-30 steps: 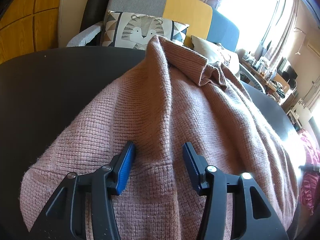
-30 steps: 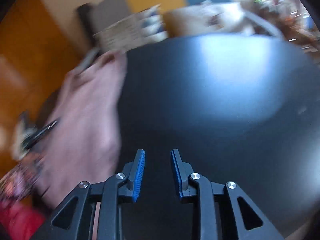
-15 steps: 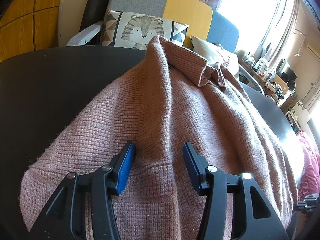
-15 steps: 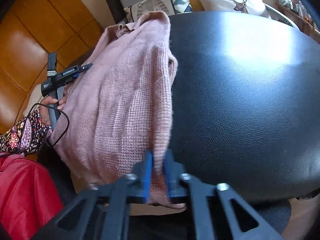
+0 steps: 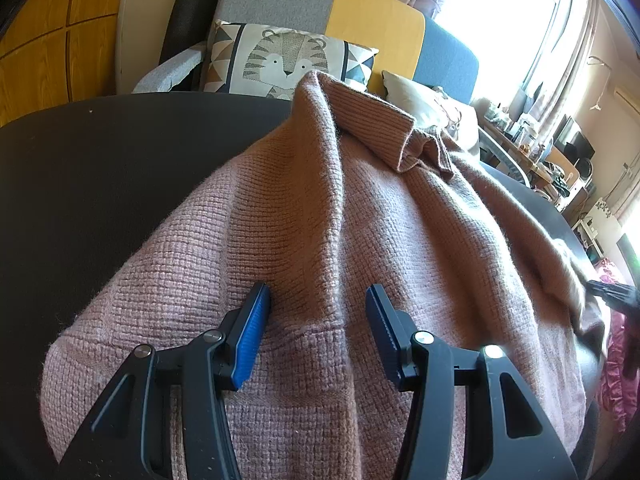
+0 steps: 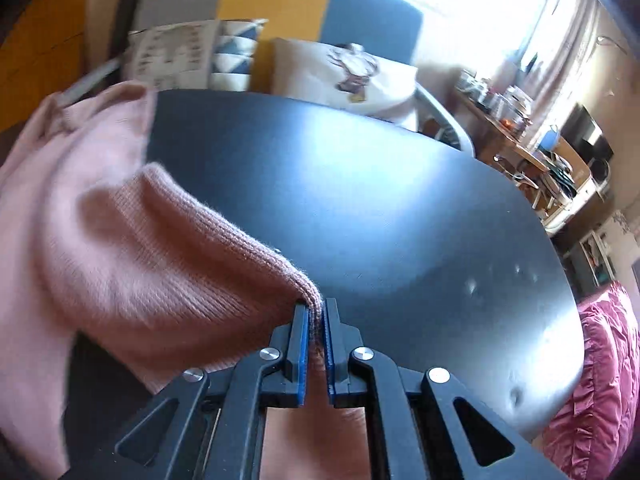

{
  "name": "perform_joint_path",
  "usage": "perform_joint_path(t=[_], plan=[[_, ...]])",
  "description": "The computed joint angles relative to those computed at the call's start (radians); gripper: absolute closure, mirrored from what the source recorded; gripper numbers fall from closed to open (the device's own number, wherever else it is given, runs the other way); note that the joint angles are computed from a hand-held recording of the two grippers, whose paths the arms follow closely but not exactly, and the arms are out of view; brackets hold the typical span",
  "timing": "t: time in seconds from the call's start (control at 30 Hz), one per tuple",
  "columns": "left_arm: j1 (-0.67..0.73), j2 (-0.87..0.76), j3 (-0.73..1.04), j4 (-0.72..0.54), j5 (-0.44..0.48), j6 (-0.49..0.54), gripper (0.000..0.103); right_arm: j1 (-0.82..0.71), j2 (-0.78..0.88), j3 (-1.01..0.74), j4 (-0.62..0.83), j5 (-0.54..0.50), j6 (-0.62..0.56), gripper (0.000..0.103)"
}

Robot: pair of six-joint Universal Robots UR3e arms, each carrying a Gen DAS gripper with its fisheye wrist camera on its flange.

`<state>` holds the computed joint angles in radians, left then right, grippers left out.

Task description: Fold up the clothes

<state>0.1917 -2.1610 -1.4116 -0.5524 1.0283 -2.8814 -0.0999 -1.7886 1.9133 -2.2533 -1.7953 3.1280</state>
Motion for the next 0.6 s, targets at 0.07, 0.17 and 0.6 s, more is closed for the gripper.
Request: perform_joint_path(t=[0.07, 0.17, 0.6], plan=[[-0.001, -0.001, 0.001, 0.000, 0.001, -0.001, 0.050, -0.045, 0.046, -0.053, 0.057, 0.032, -0.008, 0.081], [-0.002, -0.002, 0.003, 0.000, 0.001, -0.003, 0.050, -0.038, -0.018, -0.025, 0.044, -0.024, 0.022, 0.079], [-0.005, -0.002, 0.003, 0.003, 0.014, 0.002, 0.050, -0.253, -0.520, 0.413, 0.047, 0.226, 0.271, 0.078]])
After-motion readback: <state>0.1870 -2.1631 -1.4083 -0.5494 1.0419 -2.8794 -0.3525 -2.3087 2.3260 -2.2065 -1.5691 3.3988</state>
